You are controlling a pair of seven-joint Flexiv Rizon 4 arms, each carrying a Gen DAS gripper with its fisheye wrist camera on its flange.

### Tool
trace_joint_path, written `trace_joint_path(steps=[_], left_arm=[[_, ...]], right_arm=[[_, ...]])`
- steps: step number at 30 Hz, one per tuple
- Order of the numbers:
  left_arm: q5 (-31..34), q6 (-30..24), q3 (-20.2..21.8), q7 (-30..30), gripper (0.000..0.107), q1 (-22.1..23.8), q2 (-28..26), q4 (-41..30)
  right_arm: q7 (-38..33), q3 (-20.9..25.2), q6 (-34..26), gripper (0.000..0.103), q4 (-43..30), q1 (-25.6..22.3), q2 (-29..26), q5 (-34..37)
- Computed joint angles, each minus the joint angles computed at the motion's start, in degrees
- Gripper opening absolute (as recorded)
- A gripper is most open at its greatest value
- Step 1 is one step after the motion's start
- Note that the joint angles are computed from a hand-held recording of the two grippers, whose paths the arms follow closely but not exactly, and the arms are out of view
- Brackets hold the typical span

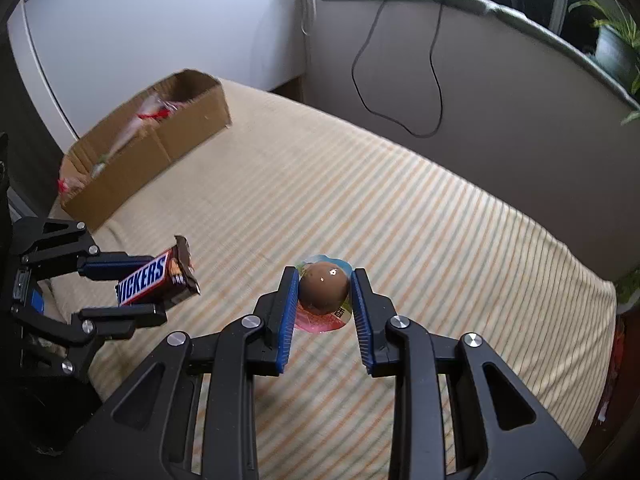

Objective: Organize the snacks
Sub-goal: 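Carry both snacks over the box and open both tools to drop them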

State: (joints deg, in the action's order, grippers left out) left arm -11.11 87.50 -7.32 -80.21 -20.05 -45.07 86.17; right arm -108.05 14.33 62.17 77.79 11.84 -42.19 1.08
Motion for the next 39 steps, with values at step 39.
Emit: trace_joint_path(steps=[39], left_arm=[[-2.7,10.5,13.0,-10.5,0.027,2.7,9.0,15.0]], right_arm=[[-5.9,2.3,-12.8,0.028,-28.8,15.0,-14.0,2.8]])
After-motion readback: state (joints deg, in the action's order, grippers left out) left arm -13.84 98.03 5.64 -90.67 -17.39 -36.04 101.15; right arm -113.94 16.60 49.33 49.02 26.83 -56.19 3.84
